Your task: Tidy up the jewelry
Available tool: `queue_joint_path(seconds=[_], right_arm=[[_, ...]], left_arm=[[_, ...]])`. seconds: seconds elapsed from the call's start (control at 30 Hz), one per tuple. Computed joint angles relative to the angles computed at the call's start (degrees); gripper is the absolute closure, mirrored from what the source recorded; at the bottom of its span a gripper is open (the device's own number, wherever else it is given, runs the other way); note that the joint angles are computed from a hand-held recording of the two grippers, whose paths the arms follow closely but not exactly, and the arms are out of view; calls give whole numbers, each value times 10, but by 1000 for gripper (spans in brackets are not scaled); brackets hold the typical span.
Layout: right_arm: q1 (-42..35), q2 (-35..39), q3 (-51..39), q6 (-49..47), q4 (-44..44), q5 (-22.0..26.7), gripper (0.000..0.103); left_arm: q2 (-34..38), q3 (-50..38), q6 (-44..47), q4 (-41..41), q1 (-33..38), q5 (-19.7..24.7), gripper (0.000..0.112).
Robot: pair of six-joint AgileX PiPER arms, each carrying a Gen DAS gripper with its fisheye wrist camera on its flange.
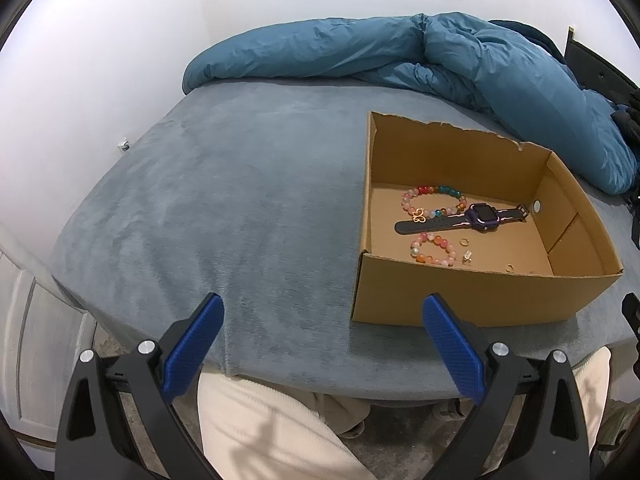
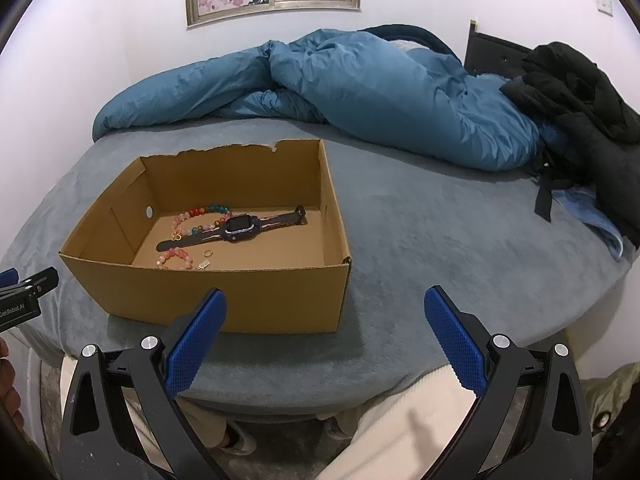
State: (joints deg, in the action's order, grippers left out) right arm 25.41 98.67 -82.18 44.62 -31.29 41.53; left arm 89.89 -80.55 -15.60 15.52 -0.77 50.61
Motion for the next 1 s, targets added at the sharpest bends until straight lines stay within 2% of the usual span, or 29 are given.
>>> queue_joint_path(seconds=[1.0], right_arm=[[12,11,-17,-7,-3,9,8]], left_arm=[[-9,7,14,-8,-7,-6,15]])
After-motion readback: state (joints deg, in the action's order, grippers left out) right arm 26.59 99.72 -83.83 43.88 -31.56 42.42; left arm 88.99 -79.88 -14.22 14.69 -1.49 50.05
